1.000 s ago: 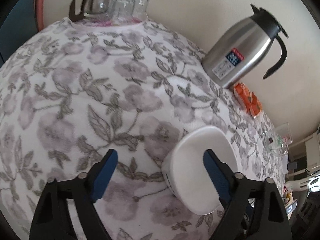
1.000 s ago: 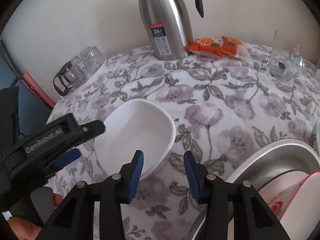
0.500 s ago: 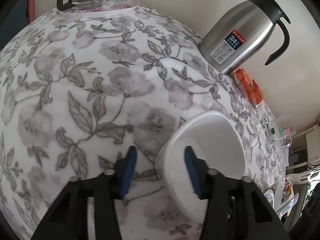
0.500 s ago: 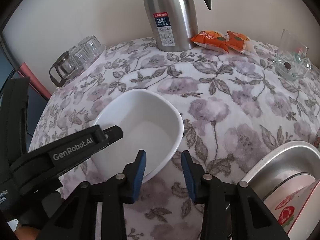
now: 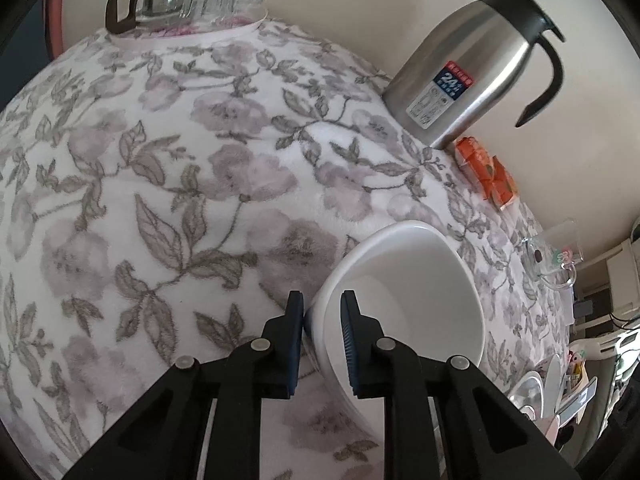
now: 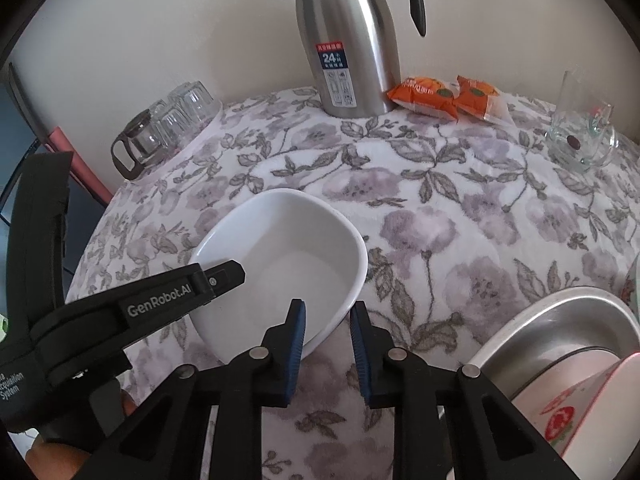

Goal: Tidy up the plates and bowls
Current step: 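Close the right gripper on the white square bowl's rim, then lift the white square bowl with the right gripper over the basin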

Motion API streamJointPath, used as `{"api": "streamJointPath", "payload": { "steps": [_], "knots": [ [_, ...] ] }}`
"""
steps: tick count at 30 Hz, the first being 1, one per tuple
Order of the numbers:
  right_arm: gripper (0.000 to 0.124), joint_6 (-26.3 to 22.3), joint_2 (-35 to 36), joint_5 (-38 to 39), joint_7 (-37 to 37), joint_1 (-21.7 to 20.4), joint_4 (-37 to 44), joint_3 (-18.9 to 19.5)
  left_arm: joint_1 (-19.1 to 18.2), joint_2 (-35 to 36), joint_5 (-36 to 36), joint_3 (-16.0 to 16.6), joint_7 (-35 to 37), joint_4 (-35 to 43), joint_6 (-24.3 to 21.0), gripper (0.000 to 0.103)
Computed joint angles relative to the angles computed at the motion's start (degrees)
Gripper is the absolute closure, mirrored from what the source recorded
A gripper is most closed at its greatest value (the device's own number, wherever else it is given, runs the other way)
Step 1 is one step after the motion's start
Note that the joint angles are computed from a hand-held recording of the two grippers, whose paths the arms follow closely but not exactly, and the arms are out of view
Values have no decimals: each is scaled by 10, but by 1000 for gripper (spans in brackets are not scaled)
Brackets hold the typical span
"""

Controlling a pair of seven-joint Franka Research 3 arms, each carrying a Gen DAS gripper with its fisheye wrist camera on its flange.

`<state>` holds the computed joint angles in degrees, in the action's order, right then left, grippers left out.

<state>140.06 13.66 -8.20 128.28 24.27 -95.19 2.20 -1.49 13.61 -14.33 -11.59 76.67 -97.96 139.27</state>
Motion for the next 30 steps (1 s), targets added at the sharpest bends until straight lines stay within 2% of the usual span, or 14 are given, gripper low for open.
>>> {"api": "streamJointPath", "payload": {
  "steps": [15,20,26,30],
  "knots": [
    [99,36,-97,-31,34,-15,-76,14,-20,-83,-5,4,28,-38,19,84],
    [99,50,-136,-34,47,-31,-112,24,-34,-113,-8,8,37,-60,32,84],
    [99,66,-190,-43,62,-55,-158,39,-53,-137,-48,11,66,-74,42,84],
    [99,75,-223,-49,77,-74,-188,51,-67,-151,-43,9,71,-79,49,84]
  ]
}}
